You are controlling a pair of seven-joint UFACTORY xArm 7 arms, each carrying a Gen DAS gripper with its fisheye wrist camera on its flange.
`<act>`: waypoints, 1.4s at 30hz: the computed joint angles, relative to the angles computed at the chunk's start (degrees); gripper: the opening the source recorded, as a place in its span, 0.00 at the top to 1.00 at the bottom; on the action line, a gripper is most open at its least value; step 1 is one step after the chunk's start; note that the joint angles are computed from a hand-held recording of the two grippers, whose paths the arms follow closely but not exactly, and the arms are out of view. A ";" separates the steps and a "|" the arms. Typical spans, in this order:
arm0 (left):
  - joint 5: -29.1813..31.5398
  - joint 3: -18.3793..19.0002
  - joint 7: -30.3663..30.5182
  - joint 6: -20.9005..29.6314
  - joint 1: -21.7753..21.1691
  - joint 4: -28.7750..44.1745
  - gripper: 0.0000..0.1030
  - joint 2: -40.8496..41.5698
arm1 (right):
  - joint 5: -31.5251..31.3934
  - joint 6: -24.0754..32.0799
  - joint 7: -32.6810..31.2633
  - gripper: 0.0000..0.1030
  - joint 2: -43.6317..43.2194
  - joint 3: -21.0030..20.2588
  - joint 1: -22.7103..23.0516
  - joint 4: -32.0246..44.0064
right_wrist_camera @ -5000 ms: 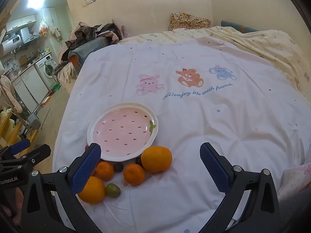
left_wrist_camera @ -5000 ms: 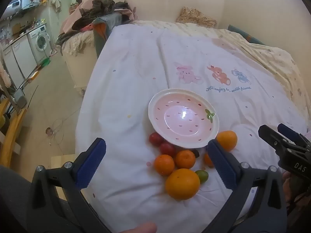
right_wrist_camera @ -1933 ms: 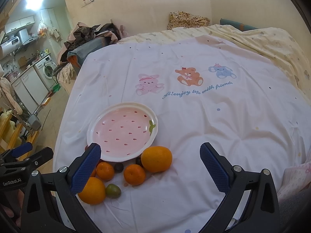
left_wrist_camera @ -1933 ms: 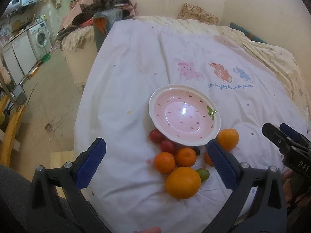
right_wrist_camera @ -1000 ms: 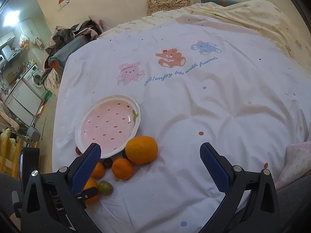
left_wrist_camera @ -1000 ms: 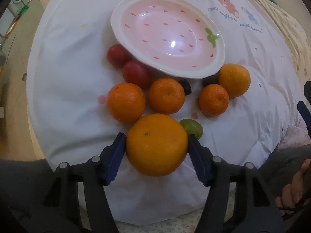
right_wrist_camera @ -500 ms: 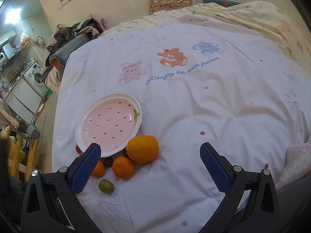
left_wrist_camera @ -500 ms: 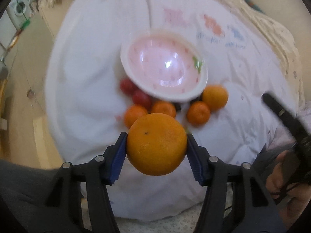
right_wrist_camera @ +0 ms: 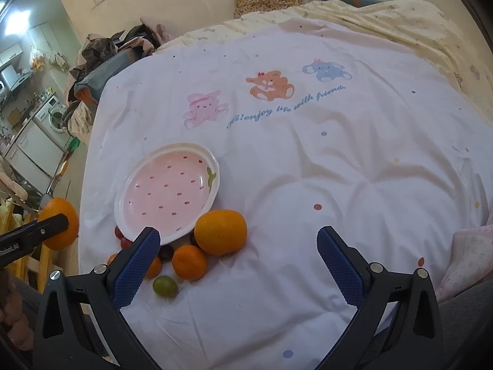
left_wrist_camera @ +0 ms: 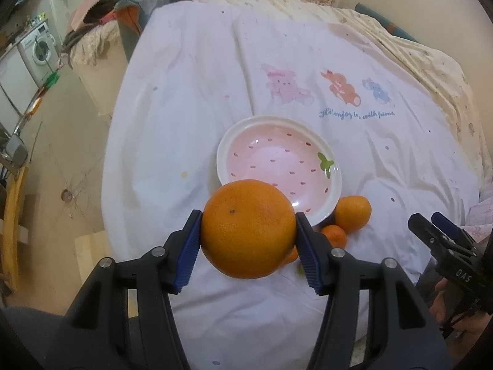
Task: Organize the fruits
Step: 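Lift the large orange with the left tool while the right tool grasps a tangerine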
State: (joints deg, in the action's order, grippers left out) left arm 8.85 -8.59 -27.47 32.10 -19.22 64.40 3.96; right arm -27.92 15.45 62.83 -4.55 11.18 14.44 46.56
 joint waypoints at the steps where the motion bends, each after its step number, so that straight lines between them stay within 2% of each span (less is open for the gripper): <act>1: -0.14 -0.04 0.00 -0.45 -0.03 -0.73 0.47 -0.21 | 2.53 0.02 -2.37 0.00 0.21 -0.37 0.53 0.04; 4: -0.13 -0.01 -0.63 -1.19 -0.03 -2.07 0.47 -0.57 | 12.18 -0.28 -11.06 0.00 1.00 -1.51 2.11 0.15; 8: -3.99 0.03 0.88 -1.23 0.68 -3.24 0.47 -1.24 | 25.40 0.08 -21.02 0.00 2.00 -2.55 3.41 0.62; 10: -4.84 0.01 1.47 -1.70 0.89 -4.06 0.47 -1.81 | 33.80 2.15 -27.97 0.03 3.73 -2.78 4.07 2.50; 12: -5.74 -0.04 2.24 -1.98 1.05 -4.57 0.47 -2.28 | 42.82 5.04 -36.28 0.14 5.97 -2.31 4.23 4.92; 13: -5.93 -0.04 2.39 -2.00 1.12 -4.76 0.47 -2.47 | 47.07 6.86 -39.95 0.15 7.35 -1.81 4.09 6.36; 15: -6.24 -0.08 2.44 -1.75 1.19 -4.76 0.47 -2.52 | 51.23 8.66 -43.17 0.22 9.68 -0.90 3.87 8.36; 18: -9.50 -0.15 4.46 -1.32 1.42 -4.68 0.47 -2.40 | 51.50 11.15 -41.79 0.27 14.04 -0.33 4.05 11.84; 21: -9.86 -0.18 4.71 -0.86 1.41 -4.38 0.47 -2.20 | 50.82 12.03 -38.80 0.30 17.25 -0.20 4.21 14.05; 27: -10.01 -0.19 5.05 -0.95 1.38 -4.76 0.47 -2.40 | 44.60 12.75 -32.72 0.35 20.60 -0.72 5.45 17.13; 28: -10.30 -0.18 5.24 -0.83 1.41 -4.73 0.47 -2.34 | 44.71 12.64 -33.12 0.38 20.80 -0.30 5.20 17.40; 30: -10.78 -0.17 5.43 -0.62 1.44 -4.58 0.47 -2.15 | 48.45 11.68 -36.82 0.58 20.92 1.86 3.39 17.33; 36: -9.44 -0.19 4.50 -0.80 1.26 -4.44 0.47 -1.75 | 50.97 10.66 -39.49 0.59 18.62 2.08 2.98 14.86; 42: -7.37 -0.18 3.01 -1.06 1.00 -4.65 0.47 -1.54 | 60.41 9.84 -48.21 0.59 13.24 3.09 1.04 10.85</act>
